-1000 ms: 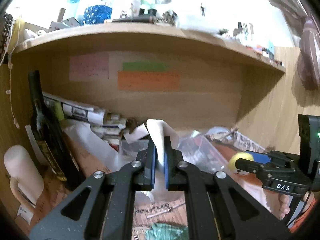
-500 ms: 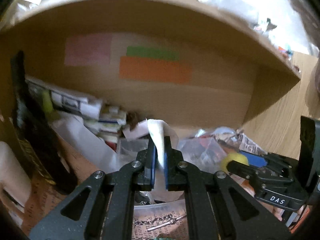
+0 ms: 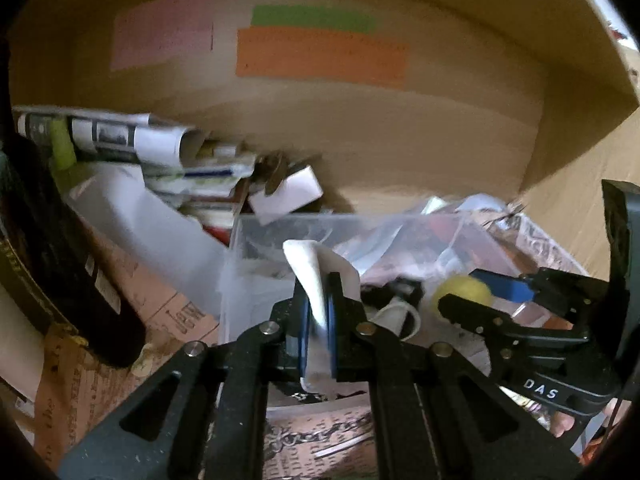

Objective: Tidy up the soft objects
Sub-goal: 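Lift the cloth and ball into the clear box and open both tools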

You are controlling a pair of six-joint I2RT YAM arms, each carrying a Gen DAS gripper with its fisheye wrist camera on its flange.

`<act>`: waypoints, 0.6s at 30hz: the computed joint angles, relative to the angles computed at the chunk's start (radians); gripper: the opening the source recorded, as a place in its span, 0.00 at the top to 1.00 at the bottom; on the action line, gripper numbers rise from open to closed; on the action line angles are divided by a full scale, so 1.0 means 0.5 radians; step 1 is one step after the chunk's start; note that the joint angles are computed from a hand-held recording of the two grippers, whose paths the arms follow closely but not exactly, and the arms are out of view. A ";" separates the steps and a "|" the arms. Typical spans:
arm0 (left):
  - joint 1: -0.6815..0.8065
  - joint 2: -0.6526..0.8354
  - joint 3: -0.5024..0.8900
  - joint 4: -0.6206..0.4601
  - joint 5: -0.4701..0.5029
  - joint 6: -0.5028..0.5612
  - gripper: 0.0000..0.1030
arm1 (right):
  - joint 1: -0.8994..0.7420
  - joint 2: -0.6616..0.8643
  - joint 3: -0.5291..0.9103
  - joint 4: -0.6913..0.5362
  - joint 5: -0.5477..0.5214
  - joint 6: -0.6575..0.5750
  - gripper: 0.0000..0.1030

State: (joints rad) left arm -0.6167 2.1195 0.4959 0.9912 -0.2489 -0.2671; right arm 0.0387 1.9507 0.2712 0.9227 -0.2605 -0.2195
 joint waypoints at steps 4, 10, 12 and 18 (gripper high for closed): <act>0.040 0.056 0.039 -0.067 0.010 0.001 0.88 | 0.016 0.050 0.023 -0.003 0.016 -0.003 0.61; 0.053 0.059 -0.014 -0.016 0.003 -0.029 0.45 | 0.035 0.039 0.021 -0.006 0.037 0.008 0.47; 0.051 0.034 -0.061 0.017 0.009 -0.037 0.42 | 0.039 0.012 -0.021 0.057 0.044 0.021 0.38; 0.026 -0.096 -0.192 0.059 -0.002 -0.062 0.30 | 0.033 -0.191 -0.193 0.178 0.043 0.024 0.26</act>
State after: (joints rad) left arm -0.6035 2.0717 0.3998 1.0205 -0.2500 -0.2983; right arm 0.0554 1.8554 0.1746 1.0119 -0.2389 -0.2073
